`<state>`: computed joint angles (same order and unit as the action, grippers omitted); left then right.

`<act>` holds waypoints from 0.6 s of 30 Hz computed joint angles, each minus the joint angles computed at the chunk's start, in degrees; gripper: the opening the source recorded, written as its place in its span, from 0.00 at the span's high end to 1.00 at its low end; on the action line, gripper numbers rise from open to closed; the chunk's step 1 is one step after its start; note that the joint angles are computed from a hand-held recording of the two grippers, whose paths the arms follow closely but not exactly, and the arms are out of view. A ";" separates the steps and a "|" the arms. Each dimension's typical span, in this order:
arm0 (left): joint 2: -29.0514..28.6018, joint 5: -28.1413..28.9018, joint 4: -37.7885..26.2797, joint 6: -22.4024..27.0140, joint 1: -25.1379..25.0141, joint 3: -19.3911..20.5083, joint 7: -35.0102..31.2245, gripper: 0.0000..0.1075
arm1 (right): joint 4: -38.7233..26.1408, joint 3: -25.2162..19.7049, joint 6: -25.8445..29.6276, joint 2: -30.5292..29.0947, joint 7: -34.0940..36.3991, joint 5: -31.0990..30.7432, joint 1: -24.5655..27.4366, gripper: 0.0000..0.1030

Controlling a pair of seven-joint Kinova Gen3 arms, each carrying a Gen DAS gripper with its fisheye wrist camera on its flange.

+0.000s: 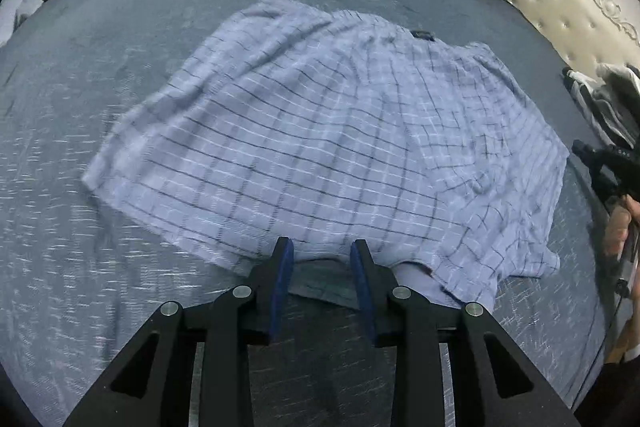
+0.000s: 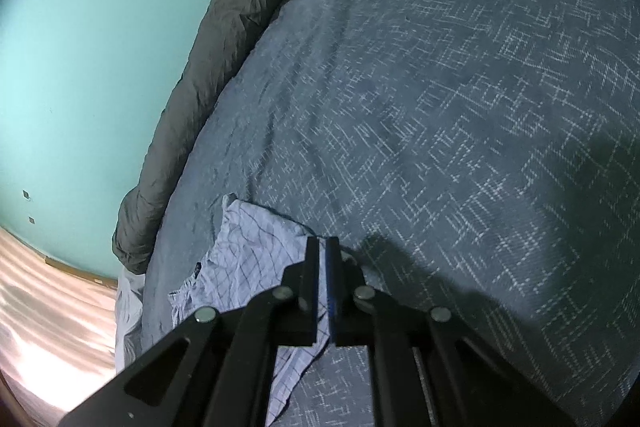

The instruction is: Fold clothes

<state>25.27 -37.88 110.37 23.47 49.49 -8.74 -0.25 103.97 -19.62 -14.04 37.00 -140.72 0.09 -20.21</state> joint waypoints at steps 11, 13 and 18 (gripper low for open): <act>0.88 0.65 -0.59 -3.18 -2.14 1.82 -2.38 0.69 | -0.82 4.46 3.10 -1.36 1.40 -2.50 -3.52 0.59; 0.96 2.45 -0.15 -4.14 -2.05 1.23 -3.68 0.69 | -1.70 3.16 3.99 -0.93 2.70 -1.83 -2.61 0.59; 0.70 4.91 0.10 -4.50 -0.58 -0.85 -5.73 0.69 | -3.86 1.36 6.85 0.53 4.96 -1.10 -1.67 0.67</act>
